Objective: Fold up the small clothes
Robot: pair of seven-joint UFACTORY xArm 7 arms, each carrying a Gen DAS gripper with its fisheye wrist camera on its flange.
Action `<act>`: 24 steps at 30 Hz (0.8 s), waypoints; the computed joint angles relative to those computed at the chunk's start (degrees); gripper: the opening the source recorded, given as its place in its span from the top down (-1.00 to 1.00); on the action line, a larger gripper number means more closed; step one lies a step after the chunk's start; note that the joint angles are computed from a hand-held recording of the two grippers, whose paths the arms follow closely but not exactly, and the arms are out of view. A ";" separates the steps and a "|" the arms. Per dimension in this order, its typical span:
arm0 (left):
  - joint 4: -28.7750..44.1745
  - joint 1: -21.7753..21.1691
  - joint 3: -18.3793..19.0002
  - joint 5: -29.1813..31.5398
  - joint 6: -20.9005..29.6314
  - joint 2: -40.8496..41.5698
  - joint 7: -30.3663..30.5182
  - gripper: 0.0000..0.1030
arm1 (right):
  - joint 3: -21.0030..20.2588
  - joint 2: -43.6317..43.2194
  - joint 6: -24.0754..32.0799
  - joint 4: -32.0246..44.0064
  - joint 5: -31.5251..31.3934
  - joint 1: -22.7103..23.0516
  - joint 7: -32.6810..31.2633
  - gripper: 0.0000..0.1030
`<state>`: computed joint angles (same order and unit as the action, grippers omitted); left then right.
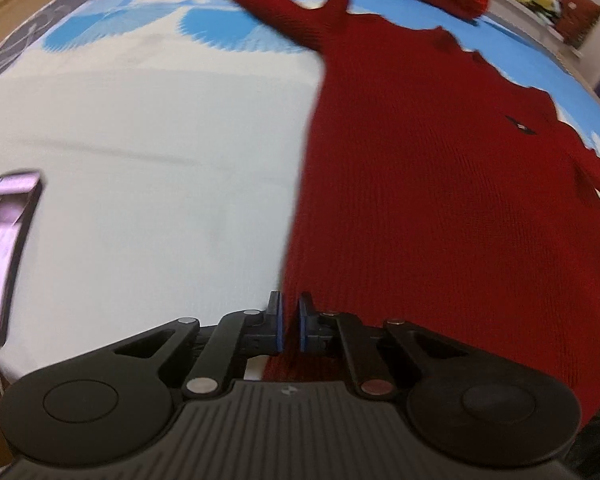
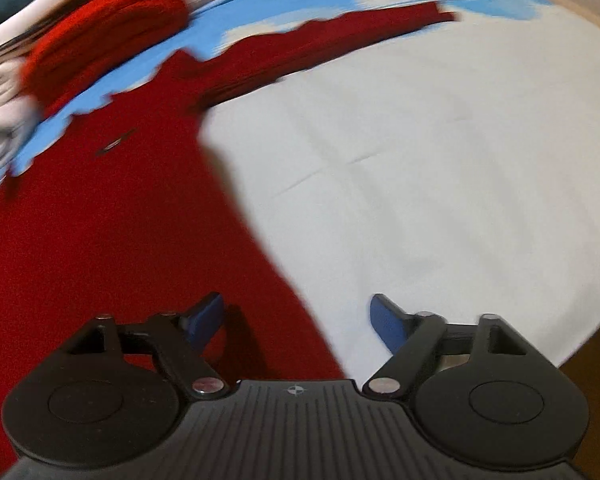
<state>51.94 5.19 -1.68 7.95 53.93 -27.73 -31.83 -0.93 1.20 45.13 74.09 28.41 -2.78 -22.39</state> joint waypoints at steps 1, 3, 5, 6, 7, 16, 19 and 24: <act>-0.94 0.08 0.32 -0.26 0.20 -1.08 -0.07 0.86 | 0.30 -0.77 0.60 -0.74 0.10 0.24 -2.66 0.46; -3.16 0.36 1.05 -0.85 -0.02 -3.55 0.05 0.86 | 0.67 -3.14 -0.03 -3.18 -2.26 1.05 -6.26 0.63; -3.90 0.72 0.35 -0.21 -0.21 -4.30 -0.18 0.87 | -0.27 -4.06 3.92 -2.71 -0.85 1.10 -8.22 0.67; -4.08 0.91 -0.27 0.61 -0.21 -4.45 -0.31 0.87 | -0.87 -4.72 5.72 -2.75 0.50 0.93 -9.60 0.72; -3.56 1.08 -0.91 1.48 -0.29 -3.57 -0.49 0.87 | -1.27 -5.90 6.31 -3.37 0.69 0.78 -10.56 0.77; -3.33 1.74 -1.82 3.98 -1.10 -2.52 -3.91 0.39 | -0.50 -4.78 -7.30 -4.69 -4.56 0.95 0.95 0.07; -2.53 2.20 -1.79 4.84 -3.04 -0.71 -6.11 -0.58 | -0.60 -3.08 -7.66 -2.72 -1.95 1.67 0.15 -0.26; 0.94 0.56 -0.88 2.84 -2.32 4.93 -4.13 -0.74 | 1.31 1.24 -2.42 1.70 -9.41 3.00 0.43 -0.30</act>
<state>52.87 5.75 -2.56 10.80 51.61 -22.80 -35.96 0.38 2.43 42.71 75.79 19.00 0.23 -21.96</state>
